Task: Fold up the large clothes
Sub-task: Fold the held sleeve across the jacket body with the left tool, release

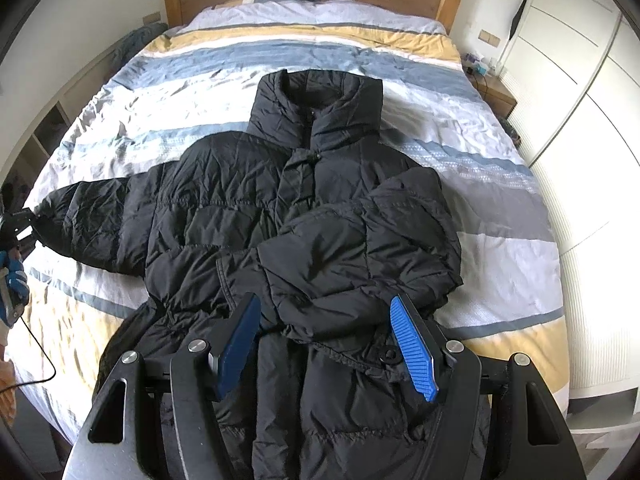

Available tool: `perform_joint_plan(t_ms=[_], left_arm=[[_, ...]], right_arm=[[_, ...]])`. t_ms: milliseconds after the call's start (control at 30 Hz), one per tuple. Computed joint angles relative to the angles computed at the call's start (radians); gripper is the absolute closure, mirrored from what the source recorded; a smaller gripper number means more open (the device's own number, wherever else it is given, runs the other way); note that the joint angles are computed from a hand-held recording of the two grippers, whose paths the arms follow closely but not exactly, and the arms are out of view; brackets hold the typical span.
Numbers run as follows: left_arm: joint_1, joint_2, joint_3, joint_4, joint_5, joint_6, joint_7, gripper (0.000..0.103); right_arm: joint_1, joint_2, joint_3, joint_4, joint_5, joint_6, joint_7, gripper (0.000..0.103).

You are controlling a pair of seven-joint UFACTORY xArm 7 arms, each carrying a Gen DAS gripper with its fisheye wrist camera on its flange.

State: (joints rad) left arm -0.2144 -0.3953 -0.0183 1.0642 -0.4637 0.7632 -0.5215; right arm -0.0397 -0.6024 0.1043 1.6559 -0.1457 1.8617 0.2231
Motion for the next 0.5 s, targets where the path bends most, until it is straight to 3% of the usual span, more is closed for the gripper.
perform_joint_plan(t_ms=[200, 500], left_arm=[[-0.033, 0.043, -0.065, 0.156, 0.077, 0.016, 0.001, 0.093], [-0.114, 0.176, -0.214, 0.398, 0.254, 0.036, -0.169, 0.094]], right_arm=[[0.016, -0.048, -0.042, -0.078, 0.042, -0.058, -0.014, 0.036], [-0.016, -0.125, -0.185, -0.195, 0.083, -0.156, -0.088, 0.036]])
